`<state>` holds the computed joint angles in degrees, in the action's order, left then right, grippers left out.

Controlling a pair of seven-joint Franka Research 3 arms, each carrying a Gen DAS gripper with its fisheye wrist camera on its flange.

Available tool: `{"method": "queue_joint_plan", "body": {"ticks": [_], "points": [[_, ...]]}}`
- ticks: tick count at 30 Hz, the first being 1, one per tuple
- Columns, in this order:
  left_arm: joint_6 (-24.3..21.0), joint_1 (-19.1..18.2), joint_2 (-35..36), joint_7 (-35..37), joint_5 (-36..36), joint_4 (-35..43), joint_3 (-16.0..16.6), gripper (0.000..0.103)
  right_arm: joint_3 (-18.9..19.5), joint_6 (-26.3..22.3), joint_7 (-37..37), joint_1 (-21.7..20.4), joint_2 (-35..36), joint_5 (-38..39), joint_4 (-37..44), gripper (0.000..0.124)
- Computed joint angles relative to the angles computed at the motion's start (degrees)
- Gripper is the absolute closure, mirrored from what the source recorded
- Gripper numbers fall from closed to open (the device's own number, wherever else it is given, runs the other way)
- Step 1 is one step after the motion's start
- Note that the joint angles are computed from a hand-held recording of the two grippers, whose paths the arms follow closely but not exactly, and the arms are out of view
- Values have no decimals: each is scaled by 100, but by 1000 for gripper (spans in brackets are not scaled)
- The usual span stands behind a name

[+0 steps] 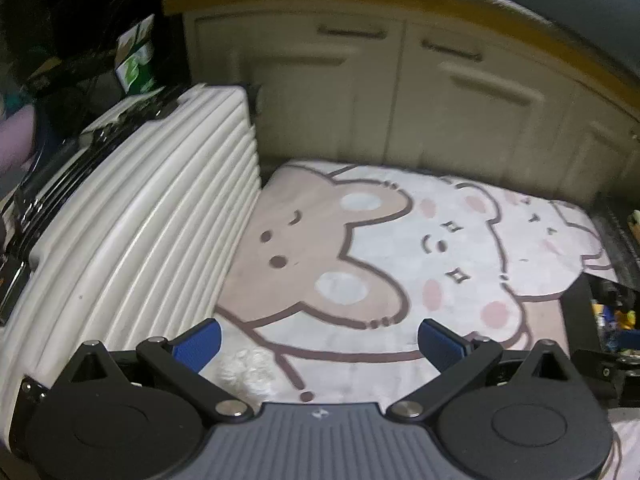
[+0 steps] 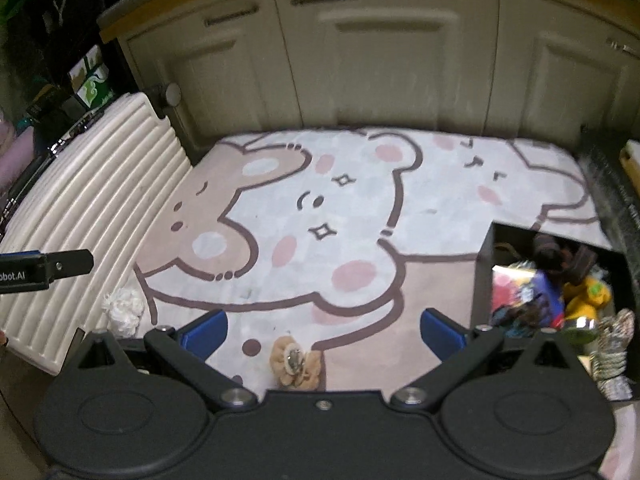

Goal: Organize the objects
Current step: 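Move the left gripper to the white yarn while the right gripper reaches the tan scrunchie, then grasp the white yarn with the left gripper while the right gripper grasps the tan scrunchie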

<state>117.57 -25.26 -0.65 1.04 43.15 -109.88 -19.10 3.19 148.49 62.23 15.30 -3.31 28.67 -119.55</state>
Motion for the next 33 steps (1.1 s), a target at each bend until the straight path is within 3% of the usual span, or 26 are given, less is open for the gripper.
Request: {"method": "queue_joint_plan", "body": {"ticks": [8,15,24,33], "points": [[168,182,-151,79,-351,-413,112,0,59,-391,470,11,499,-293,416,22],[493,372,-167,215,-628,-681,188,1,109,-958,695,23,951,-333,866,37],[1061,582,-119,352,-949,-947,302,10,161,-1529,662,93,1391,-644,1302,46],[1286,716,-10,810,-1460,-1113,396,24,112,-1999,1115,185,1795,-1193,1731,78]]}}
